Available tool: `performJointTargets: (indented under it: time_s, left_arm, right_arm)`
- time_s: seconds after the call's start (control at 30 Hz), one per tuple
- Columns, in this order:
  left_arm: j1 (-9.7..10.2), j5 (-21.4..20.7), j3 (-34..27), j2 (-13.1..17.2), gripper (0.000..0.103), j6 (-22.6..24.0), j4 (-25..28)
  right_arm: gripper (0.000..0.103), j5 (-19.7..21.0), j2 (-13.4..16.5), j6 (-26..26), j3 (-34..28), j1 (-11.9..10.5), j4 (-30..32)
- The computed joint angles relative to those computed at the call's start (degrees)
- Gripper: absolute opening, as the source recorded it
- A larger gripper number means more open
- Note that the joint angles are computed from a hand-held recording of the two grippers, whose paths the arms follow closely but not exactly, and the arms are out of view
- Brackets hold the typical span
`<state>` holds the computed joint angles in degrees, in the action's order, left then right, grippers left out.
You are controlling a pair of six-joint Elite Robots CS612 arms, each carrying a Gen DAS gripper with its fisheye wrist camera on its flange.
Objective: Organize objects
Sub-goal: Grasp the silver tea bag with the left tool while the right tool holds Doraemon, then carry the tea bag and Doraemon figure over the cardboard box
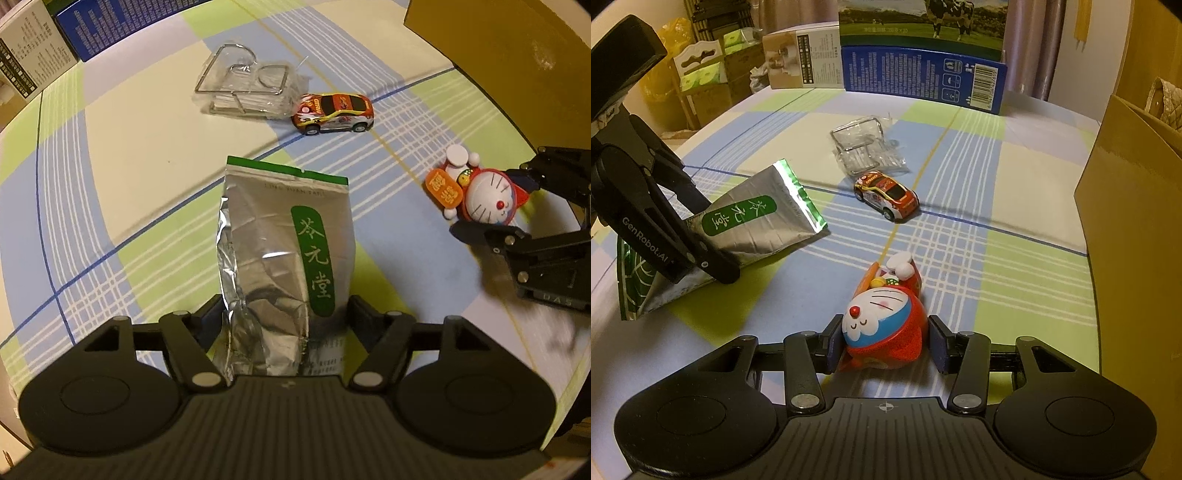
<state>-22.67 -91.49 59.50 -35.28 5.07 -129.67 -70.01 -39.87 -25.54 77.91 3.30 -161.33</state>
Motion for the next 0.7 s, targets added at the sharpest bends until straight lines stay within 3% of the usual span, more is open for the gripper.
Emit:
performJointTargets:
  time_s: [0.1, 0.2, 0.43, 0.7]
  left_arm:
    - [0.02, -0.7, 0.1, -0.3, 0.050, -0.2, 0.4]
    - [-0.27, 0.0, 0.3, -0.6, 0.046, -0.5, 1.0]
    - [-0.94, 0.8, 2.7, -2.1, 0.042, -3.5, -0.4]
    - [-1.80, -1.1, 7.1, -4.6, 0.042, -8.0, -4.7]
  right_arm:
    - [0.043, 0.1, -0.1, 0.0, 0.0, 0.0, 0.5]
    - [0.042, 0.0, -0.3, -0.1, 0.0, 0.0, 1.0]
    - [0.042, 0.3, -1.0, 0.0, 0.7, -0.2, 1.4]
    - [0.042, 1.3, -4.0, 2.4, 4.5, -1.2, 0.2]
